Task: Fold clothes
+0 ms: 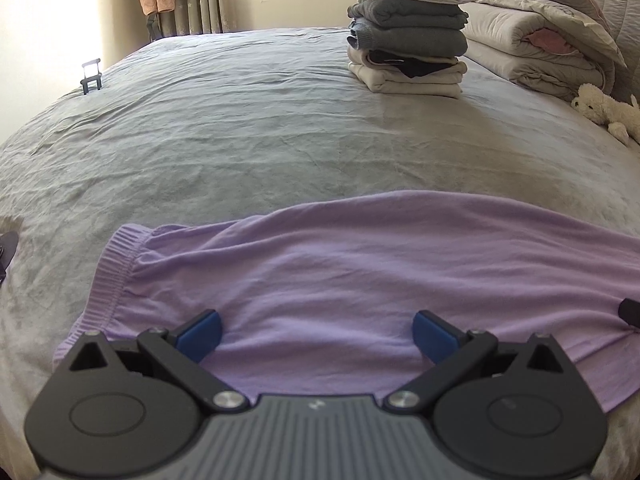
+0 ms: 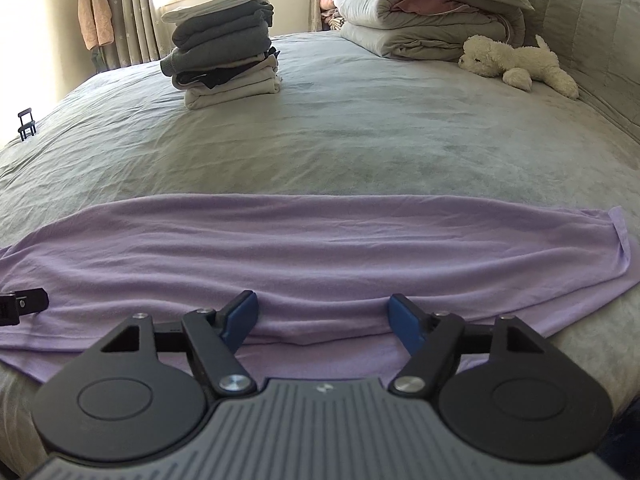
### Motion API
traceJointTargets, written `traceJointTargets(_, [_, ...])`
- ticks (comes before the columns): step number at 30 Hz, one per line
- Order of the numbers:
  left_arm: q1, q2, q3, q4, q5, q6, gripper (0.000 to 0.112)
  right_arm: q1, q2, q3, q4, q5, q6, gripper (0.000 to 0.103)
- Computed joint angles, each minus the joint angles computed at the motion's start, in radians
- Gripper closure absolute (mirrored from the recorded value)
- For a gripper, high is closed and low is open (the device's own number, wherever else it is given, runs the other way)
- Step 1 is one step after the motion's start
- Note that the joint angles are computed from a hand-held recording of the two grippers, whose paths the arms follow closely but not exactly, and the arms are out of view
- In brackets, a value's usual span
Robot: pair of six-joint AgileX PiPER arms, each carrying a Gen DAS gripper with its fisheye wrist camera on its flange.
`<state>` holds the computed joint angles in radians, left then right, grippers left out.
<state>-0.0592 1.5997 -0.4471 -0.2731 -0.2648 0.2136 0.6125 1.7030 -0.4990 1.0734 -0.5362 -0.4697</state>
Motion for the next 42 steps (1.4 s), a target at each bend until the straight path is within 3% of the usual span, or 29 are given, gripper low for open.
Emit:
traceJointTargets(2, [0.004,0.000,-0.002,0.014,0.004,-0.012,0.010,-0.002,-0.004,0.003,-0.020,0.005,0.001,0.042])
traceJointTargets(3, [0.005,0.000,-0.002,0.018,0.005,-0.015,0.010,0.000,-0.005,0.004,-0.024,0.004,-0.003,0.053])
traceJointTargets(5, [0.010,-0.002,-0.002,0.042,0.008,-0.037,0.010,0.002,-0.007,0.009,-0.036,-0.003,0.000,0.080])
traceJointTargets(6, [0.016,-0.003,-0.002,0.068,0.010,-0.061,0.010,-0.011,-0.012,0.018,-0.074,0.004,0.033,0.103])
traceJointTargets(9, [0.036,-0.006,-0.002,0.164,0.016,-0.150,0.010,-0.062,-0.046,0.069,-0.270,0.018,0.195,0.103])
traceJointTargets(14, [0.058,-0.015,-0.004,0.288,0.026,-0.278,0.010,-0.067,-0.093,0.152,-0.447,-0.033,0.283,0.101])
traceJointTargets(18, [0.066,-0.016,-0.008,0.338,0.034,-0.331,0.010,-0.062,-0.066,0.189,-0.617,-0.080,0.369,0.056])
traceJointTargets(19, [0.070,-0.017,-0.008,0.361,0.036,-0.353,0.010,-0.053,-0.057,0.191,-0.631,-0.097,0.372,0.053])
traceJointTargets(24, [0.097,-0.022,-0.008,0.530,0.035,-0.514,0.010,-0.023,0.008,0.129,-0.604,-0.106,0.246,0.053])
traceJointTargets(26, [0.103,-0.023,-0.009,0.568,0.036,-0.549,0.010,-0.070,0.031,0.099,-0.690,-0.070,0.289,0.081])
traceJointTargets(27, [0.107,-0.024,-0.009,0.592,0.034,-0.570,0.010,-0.099,0.033,0.094,-0.754,-0.057,0.339,0.101])
traceJointTargets(31, [0.144,-0.035,-0.010,0.810,0.025,-0.775,0.010,-0.119,-0.048,0.150,-0.806,-0.062,0.391,0.101])
traceJointTargets(34, [0.178,-0.043,-0.013,0.970,0.015,-0.927,0.010,-0.129,-0.142,0.188,-0.858,-0.001,0.430,0.101])
traceJointTargets(37, [0.193,-0.046,-0.021,1.002,0.019,-0.961,0.010,-0.164,-0.200,0.207,-0.983,0.078,0.540,0.101])
traceJointTargets(42, [0.225,-0.040,-0.036,1.062,0.036,-1.019,0.010,-0.180,-0.179,0.230,-1.036,0.044,0.608,0.101])
